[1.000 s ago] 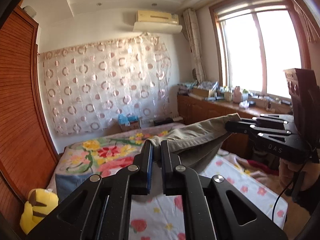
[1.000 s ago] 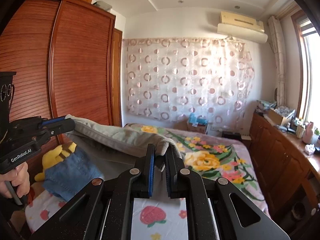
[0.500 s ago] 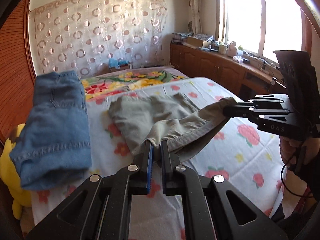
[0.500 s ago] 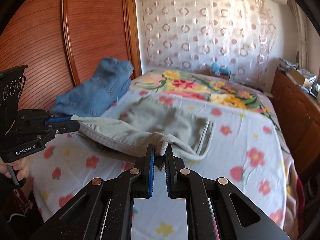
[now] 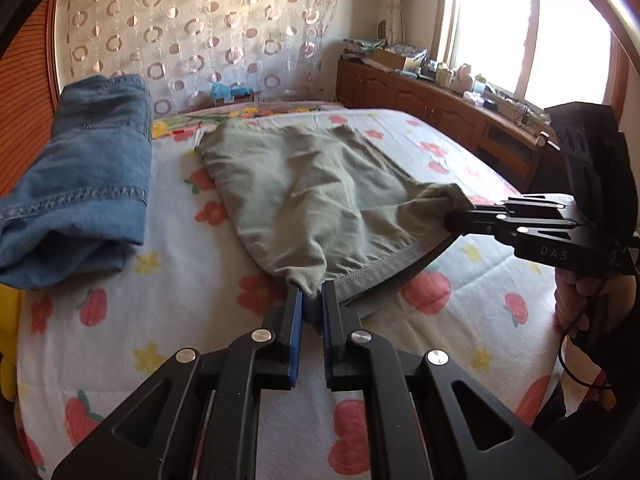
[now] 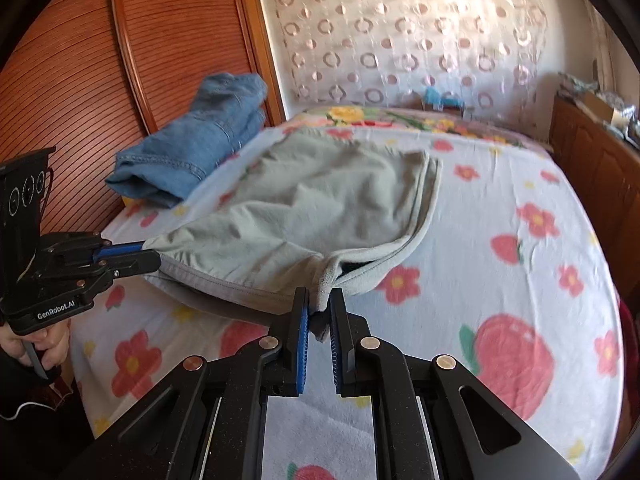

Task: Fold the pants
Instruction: 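Lower the folded pants onto the bed and open both tools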

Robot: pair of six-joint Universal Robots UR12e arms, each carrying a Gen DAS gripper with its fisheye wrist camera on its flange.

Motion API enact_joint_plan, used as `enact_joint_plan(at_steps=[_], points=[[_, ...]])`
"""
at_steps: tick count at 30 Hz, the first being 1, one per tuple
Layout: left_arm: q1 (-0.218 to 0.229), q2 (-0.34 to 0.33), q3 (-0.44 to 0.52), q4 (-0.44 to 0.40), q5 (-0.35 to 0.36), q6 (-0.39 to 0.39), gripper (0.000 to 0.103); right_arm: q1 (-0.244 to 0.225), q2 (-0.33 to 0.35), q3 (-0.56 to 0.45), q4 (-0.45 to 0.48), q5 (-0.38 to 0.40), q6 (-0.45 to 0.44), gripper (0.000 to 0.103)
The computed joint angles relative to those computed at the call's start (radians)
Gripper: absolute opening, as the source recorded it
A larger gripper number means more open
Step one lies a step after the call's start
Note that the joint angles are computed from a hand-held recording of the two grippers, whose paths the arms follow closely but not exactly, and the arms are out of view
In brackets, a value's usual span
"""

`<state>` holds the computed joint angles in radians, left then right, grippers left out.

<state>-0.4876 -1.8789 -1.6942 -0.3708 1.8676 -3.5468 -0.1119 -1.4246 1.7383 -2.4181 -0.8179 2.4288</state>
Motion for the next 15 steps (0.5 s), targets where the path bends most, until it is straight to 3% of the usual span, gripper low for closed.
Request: enact_joint_plan(at_steps=[5,15], points=[[-0.005,0.0,-0.005,-0.016,0.001,-0.026,0.009,0.007,-0.001,-0.003,0.003,-0.014,0.014,0.009],[-0.002,0.001,-0.014,-0.029,-0.016,-0.078,0.021,0.022,0.006,-0.01,-0.006,-0.039,0.04,0.01]])
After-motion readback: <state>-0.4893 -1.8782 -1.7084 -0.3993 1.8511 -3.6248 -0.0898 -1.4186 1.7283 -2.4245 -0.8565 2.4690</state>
